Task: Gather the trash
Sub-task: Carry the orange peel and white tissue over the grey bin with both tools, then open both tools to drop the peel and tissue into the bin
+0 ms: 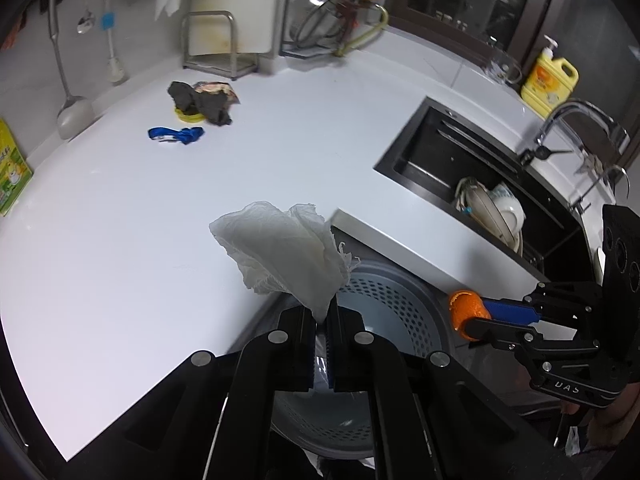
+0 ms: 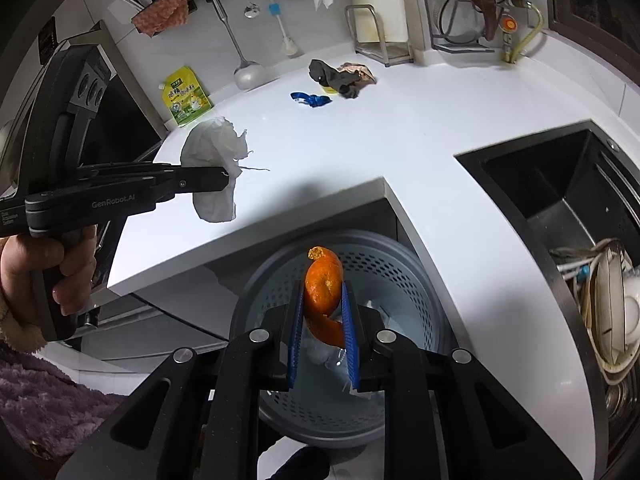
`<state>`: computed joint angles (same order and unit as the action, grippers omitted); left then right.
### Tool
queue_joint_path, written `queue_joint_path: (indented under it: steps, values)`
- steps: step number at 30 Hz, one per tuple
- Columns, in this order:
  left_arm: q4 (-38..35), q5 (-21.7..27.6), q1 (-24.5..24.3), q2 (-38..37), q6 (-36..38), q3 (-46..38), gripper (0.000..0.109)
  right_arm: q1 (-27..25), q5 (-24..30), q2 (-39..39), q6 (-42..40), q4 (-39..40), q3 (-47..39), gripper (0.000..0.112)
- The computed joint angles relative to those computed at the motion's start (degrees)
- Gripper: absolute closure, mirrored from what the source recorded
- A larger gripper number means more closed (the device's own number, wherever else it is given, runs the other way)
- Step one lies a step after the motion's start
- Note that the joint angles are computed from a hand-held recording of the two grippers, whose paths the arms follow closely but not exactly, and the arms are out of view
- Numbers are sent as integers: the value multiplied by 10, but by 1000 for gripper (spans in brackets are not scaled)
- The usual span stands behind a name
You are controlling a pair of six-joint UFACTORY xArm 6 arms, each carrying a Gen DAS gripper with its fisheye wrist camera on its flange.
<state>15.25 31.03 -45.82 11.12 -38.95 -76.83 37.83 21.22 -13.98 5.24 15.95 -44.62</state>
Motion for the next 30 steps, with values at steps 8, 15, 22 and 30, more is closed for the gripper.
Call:
queue_joint_path:
  steps: [8,15,22,30]
  values:
    - [-26,18,-17,18,23,-13,104,1,-2,-18,-4,10,31,94]
    - [-53,22,-24,30,47,-17,104,4,-1,-22,0,14,45,94]
    - [-76,25,-29,40,65,-16,104,8,2,-24,7,14,55,94]
    - [-103,27,-34,53,92,-24,104,6,6,-26,0,27,63,94]
